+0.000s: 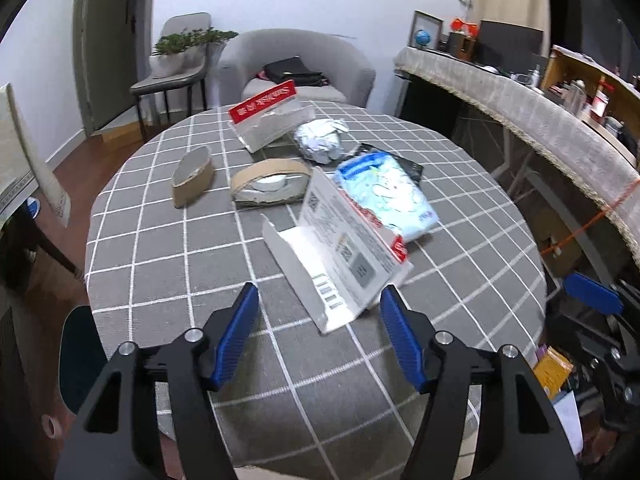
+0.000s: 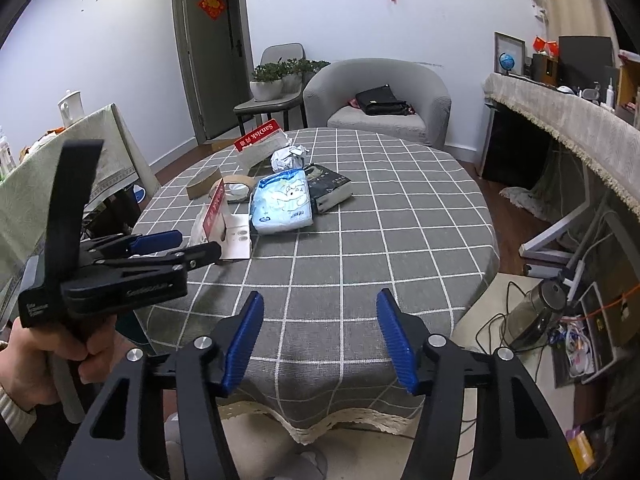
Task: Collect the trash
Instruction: 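Reach the left gripper to the white SanDisk card package and close on it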
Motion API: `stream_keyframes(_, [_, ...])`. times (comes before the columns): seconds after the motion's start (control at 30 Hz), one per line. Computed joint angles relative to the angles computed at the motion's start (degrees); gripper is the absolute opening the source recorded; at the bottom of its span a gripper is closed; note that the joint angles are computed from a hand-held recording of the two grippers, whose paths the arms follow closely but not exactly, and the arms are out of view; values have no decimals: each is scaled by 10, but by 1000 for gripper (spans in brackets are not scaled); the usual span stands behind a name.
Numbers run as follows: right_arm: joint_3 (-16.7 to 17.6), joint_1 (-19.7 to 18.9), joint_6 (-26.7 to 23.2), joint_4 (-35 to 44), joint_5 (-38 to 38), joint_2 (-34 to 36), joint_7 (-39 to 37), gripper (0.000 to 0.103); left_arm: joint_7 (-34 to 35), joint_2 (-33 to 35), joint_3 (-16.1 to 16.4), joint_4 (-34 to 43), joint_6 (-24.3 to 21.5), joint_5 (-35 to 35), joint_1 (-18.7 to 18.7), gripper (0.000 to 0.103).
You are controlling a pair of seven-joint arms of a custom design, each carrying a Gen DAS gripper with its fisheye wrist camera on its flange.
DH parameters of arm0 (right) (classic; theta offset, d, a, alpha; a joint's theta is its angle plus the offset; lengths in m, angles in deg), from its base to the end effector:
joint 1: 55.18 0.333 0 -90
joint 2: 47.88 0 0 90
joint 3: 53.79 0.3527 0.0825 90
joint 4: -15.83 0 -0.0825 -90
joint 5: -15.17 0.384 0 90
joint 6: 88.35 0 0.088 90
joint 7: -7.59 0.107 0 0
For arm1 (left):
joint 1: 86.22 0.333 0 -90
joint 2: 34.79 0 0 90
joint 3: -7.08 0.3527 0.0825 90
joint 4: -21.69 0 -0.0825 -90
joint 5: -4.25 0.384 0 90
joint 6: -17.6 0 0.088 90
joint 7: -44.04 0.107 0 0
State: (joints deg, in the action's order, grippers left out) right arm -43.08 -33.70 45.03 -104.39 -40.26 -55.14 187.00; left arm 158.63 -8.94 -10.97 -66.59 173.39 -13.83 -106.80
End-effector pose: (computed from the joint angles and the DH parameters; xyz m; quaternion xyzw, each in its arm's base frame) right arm 0.4675 0.2827 0.5559 -0.4903 0.7595 -0.3427 0.2556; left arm 0.6176 -0.4178 0.5209 -0.3538 0.8489 -0.3834 0.0849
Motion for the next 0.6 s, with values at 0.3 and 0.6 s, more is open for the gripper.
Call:
stream_keyframes(0.3, [-23,-19,77,16,14,24,-33,54,-54,21,11,34,-16,12,-8,63])
stream_keyframes(0.6, [-37,-16,60,76,30,74,-97,54,-93,30,15,53,-27,10,-9,66])
